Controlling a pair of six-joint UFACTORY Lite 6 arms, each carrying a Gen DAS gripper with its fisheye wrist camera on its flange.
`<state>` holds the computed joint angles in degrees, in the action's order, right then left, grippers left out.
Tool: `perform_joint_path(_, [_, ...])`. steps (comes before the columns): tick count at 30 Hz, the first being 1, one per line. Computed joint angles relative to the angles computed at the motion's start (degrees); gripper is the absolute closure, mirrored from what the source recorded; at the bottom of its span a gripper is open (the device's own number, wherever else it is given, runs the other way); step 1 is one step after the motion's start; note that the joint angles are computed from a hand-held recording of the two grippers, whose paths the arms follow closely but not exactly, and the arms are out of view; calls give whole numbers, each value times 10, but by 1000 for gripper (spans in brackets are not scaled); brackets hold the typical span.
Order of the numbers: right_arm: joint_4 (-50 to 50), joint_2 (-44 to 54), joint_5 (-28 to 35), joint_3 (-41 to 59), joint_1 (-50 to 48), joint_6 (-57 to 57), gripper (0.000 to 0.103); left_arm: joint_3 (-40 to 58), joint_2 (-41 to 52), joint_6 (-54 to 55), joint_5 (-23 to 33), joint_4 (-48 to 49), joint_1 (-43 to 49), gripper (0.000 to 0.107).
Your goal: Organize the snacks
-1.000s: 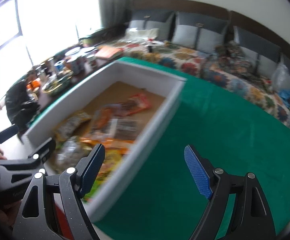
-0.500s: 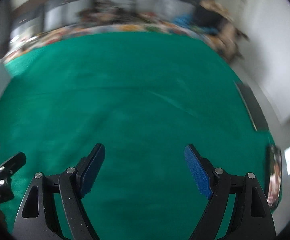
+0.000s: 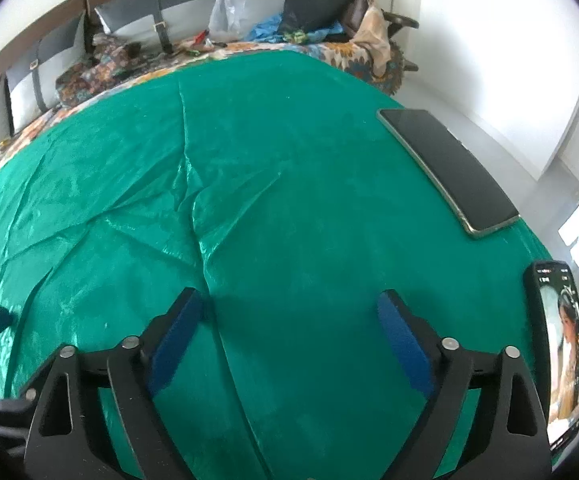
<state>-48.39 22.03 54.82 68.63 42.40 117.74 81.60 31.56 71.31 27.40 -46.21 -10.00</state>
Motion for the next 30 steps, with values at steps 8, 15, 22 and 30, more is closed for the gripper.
perform_joint_path(8, [-1, 8, -5, 1, 0, 5, 9, 0, -2, -2, 2, 2, 0, 4])
perform_joint_path(15, [-6, 13, -14, 0, -4, 11, 9, -2, -3, -2, 3, 2, 1, 4])
perform_joint_path(22, [-7, 15, -15, 0, -5, 12, 9, 0, -4, -7, 3, 5, 0, 4])
perform_joint_path(30, [-8, 17, -16, 1, -4, 15, 9, 0, -1, -7, 2, 5, -1, 4])
